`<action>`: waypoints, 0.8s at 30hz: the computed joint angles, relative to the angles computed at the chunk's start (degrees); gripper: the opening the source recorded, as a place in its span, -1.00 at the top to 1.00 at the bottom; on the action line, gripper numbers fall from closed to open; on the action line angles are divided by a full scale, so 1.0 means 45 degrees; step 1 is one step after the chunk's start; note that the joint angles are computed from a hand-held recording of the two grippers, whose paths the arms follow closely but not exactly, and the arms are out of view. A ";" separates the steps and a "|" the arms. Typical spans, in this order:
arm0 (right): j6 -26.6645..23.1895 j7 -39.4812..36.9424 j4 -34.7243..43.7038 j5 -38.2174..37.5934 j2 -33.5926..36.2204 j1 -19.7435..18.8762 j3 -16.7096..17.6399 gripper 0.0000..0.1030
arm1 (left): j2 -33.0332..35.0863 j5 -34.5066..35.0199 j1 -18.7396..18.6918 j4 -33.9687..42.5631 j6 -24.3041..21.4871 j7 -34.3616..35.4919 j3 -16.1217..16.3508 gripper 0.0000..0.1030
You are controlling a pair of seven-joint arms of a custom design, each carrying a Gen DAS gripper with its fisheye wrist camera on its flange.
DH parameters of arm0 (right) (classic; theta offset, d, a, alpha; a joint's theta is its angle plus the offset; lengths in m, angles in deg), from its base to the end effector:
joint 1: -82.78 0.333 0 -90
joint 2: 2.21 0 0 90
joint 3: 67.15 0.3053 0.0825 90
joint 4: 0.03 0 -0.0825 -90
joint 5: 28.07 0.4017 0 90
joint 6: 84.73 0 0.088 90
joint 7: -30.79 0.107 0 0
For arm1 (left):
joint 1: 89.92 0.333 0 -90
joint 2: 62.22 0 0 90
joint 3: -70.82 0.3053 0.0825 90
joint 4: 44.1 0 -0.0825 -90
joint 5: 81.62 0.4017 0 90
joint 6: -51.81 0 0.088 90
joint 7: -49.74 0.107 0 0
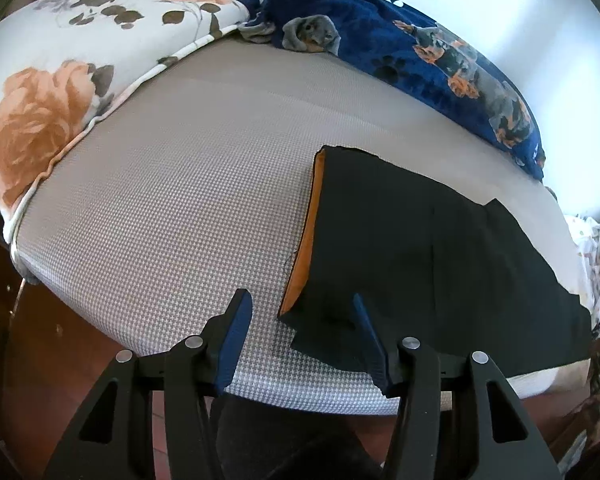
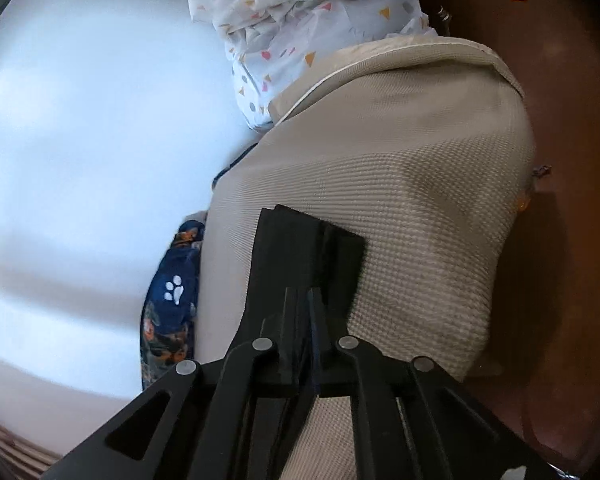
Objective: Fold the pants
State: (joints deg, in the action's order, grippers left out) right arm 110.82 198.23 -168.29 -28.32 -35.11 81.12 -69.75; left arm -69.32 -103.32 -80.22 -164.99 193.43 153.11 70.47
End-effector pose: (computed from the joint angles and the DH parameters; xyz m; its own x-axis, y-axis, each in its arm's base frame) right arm 0.3800 -0.0274 0.4293 -0.4973 -0.1677 -0.8512 -0.0453 0.9848 -0.1675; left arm 0.5649 0.0939 0.5059 0.1043 -0.9670 0.2322 -0.8506 -0.2078 -0.4830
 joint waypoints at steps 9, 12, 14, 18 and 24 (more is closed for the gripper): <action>0.0080 0.0129 0.0659 -0.0377 0.0829 0.0837 -0.0994 0.13 | 0.0038 0.0194 -0.0067 -0.0015 0.0045 0.0042 -0.0063 -0.07; 0.0373 0.0060 0.0821 -0.0906 0.1090 0.1671 -0.1870 0.13 | 0.0088 0.0187 -0.0068 0.0029 0.0025 0.0050 -0.0055 -0.09; 0.0312 0.0004 0.1033 -0.1182 0.1264 0.1898 -0.2084 0.12 | 0.0128 0.0211 -0.0054 0.0062 -0.0086 -0.0015 -0.0048 -0.09; 0.0451 0.0112 0.1324 -0.1219 0.1800 0.1810 -0.1966 0.19 | 0.0131 0.0136 -0.0021 0.0020 -0.0108 -0.0106 -0.0024 -0.09; -0.1260 -0.0068 0.1904 -0.1798 0.1789 0.3304 -0.3652 0.89 | 0.0182 0.0228 0.0012 0.0051 -0.0127 -0.0256 -0.0039 -0.09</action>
